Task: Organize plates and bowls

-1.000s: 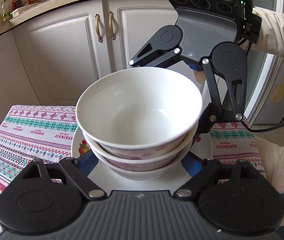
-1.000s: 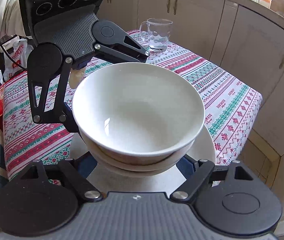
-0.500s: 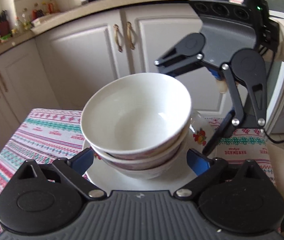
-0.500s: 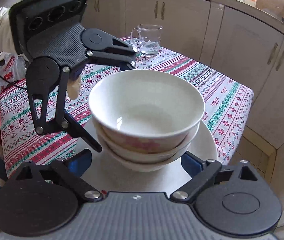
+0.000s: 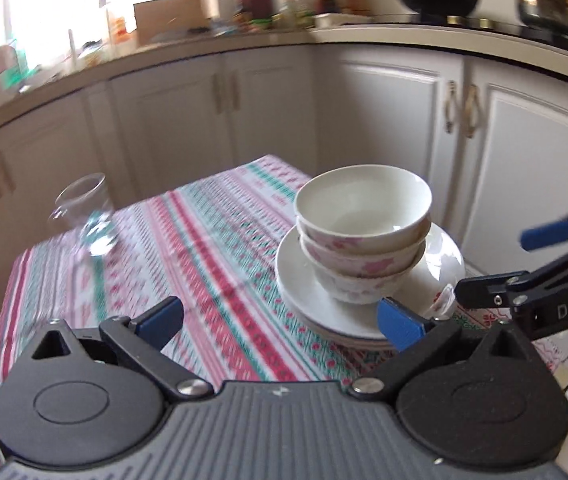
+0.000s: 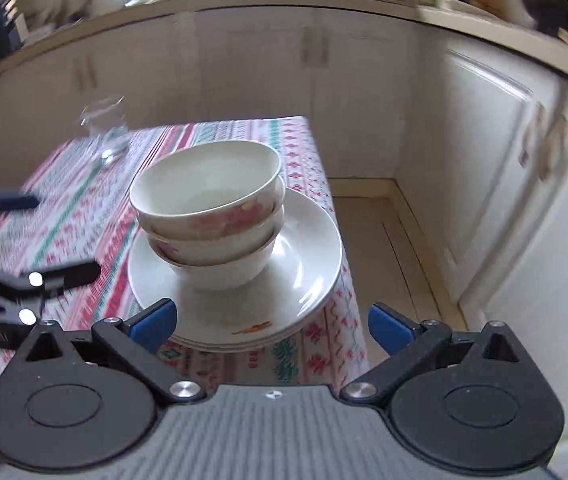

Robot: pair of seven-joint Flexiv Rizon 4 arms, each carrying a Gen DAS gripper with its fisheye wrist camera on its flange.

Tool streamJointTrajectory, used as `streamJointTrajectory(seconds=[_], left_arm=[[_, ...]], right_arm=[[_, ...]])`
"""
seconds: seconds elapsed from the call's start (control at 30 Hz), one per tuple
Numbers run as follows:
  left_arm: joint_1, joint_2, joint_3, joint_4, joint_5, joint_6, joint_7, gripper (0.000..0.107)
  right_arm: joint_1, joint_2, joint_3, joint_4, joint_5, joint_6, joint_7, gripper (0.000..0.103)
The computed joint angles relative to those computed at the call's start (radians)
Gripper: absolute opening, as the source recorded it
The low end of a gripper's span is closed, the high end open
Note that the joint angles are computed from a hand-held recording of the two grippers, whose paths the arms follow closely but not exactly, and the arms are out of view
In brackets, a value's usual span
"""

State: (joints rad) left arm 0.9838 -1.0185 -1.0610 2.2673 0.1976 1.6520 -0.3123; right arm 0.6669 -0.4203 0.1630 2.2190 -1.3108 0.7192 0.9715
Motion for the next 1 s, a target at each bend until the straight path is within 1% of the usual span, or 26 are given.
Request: streamJointTrajectory(seconds=[0.03, 0.1, 0.13, 0.2, 0.33, 0.5, 0.67, 0.83, 1.0], left_arm=[[0.006, 0.027, 0.006, 0.018, -0.004, 0.022, -0.022, 0.102], [0.028, 0.059, 0.012, 0.052, 0.008, 0.061, -0.055, 0.102], [0.043, 0.067, 0.009, 0.064, 0.019, 0.07, -0.066, 0.102], [0.081, 0.066, -0.004, 0.083, 0.041, 0.072, -0.079, 0.102], [0.134, 0.075, -0.021, 0.12, 0.072, 0.097, -0.112, 0.102], [0.162, 0.089, -0.023, 0.139, 0.101, 0.129, -0.162, 0.102], [0.168, 0.096, -0.007, 0.143, 0.128, 0.16, -0.203, 0.102], [0.168, 0.112, 0.003, 0.142, 0.135, 0.158, -0.234, 0.102], [0.174, 0.112, -0.003, 0.143, 0.138, 0.149, -0.246, 0.102]], right_arm=[[0.021, -0.002, 0.01, -0.012, 0.037, -0.039, 0.02, 0.103], [0.067, -0.013, 0.031, -0.055, 0.136, -0.135, 0.007, 0.103], [0.094, -0.021, 0.039, -0.077, 0.173, -0.18, -0.002, 0.103], [0.131, -0.028, 0.048, -0.105, 0.217, -0.238, -0.016, 0.103], [0.18, -0.031, 0.052, -0.139, 0.253, -0.308, -0.018, 0.103], [0.222, -0.04, 0.057, -0.179, 0.275, -0.384, -0.05, 0.103], [0.233, -0.042, 0.054, -0.186, 0.26, -0.392, -0.037, 0.103], [0.237, -0.05, 0.053, -0.199, 0.26, -0.396, -0.054, 0.103], [0.239, -0.046, 0.052, -0.194, 0.251, -0.394, -0.041, 0.103]])
